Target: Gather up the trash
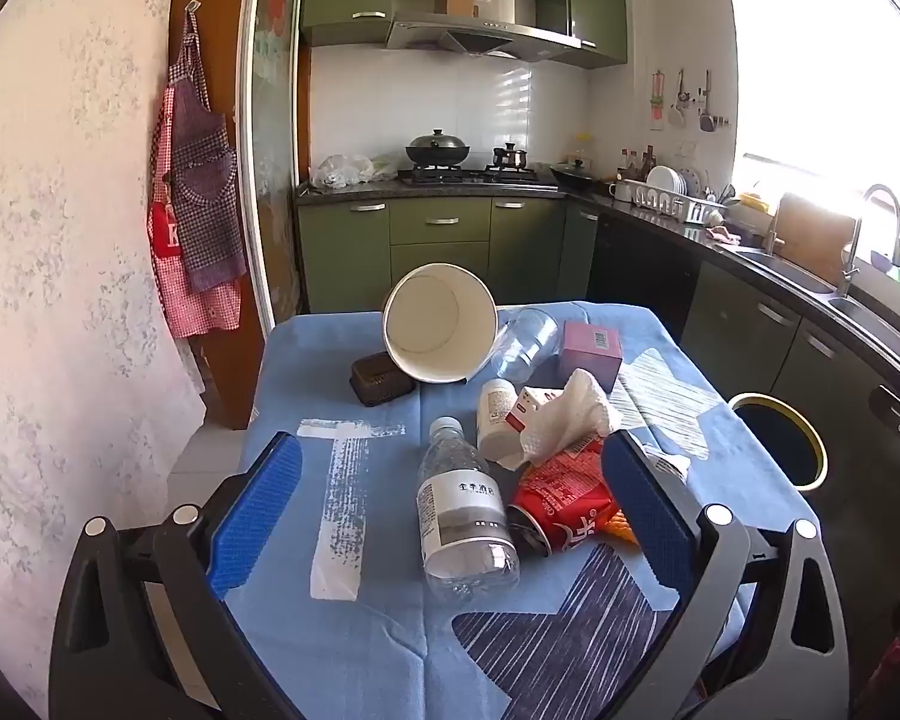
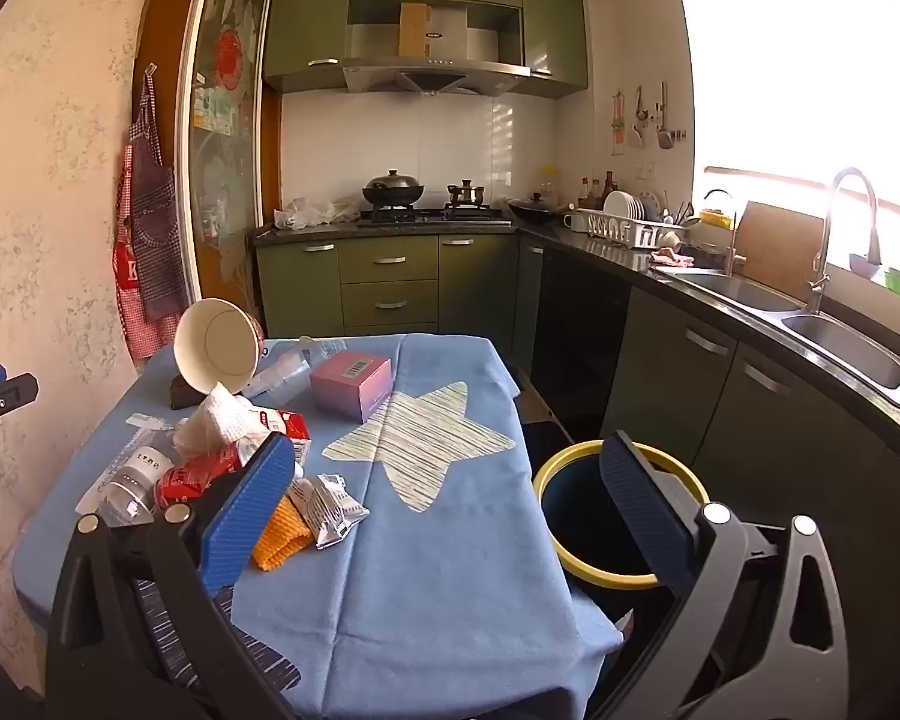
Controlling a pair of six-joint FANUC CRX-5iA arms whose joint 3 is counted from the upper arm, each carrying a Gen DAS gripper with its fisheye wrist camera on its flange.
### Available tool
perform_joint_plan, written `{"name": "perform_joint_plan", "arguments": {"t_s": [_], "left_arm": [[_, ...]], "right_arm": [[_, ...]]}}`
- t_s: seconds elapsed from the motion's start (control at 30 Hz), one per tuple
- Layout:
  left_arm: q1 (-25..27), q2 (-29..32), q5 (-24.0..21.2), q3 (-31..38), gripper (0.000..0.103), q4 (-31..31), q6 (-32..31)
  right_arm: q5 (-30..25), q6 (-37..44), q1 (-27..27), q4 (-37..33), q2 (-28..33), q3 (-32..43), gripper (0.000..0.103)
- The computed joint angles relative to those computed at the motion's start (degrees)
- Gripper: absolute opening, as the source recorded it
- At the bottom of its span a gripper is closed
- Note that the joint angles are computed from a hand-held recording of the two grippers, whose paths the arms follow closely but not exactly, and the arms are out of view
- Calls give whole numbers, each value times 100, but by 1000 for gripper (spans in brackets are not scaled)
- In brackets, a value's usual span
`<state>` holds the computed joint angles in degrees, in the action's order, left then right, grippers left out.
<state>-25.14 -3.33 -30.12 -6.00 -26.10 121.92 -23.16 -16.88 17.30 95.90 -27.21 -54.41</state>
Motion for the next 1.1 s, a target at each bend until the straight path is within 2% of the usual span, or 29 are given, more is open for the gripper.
{"name": "perform_joint_plan", "arguments": {"t_s": [0.43, 0.67, 0.7, 0.93, 1.1], "left_arm": [[-5, -72, -83, 16, 98, 159, -215], [21, 0, 18, -6, 98, 268, -405], [8, 18, 15, 7, 98, 243, -385], [6, 45, 18, 11, 98, 274, -421], [7, 71, 44, 6, 98, 328, -469]], "right_arm": [[81, -5, -72, 28, 49, 4, 97], [16, 59, -9, -79, 60, 16, 97], [137, -104, -151, 133, 98, 6, 97], [128, -54, -129, 67, 103, 11, 97], [220, -271, -249, 317, 159, -5, 97]]}}
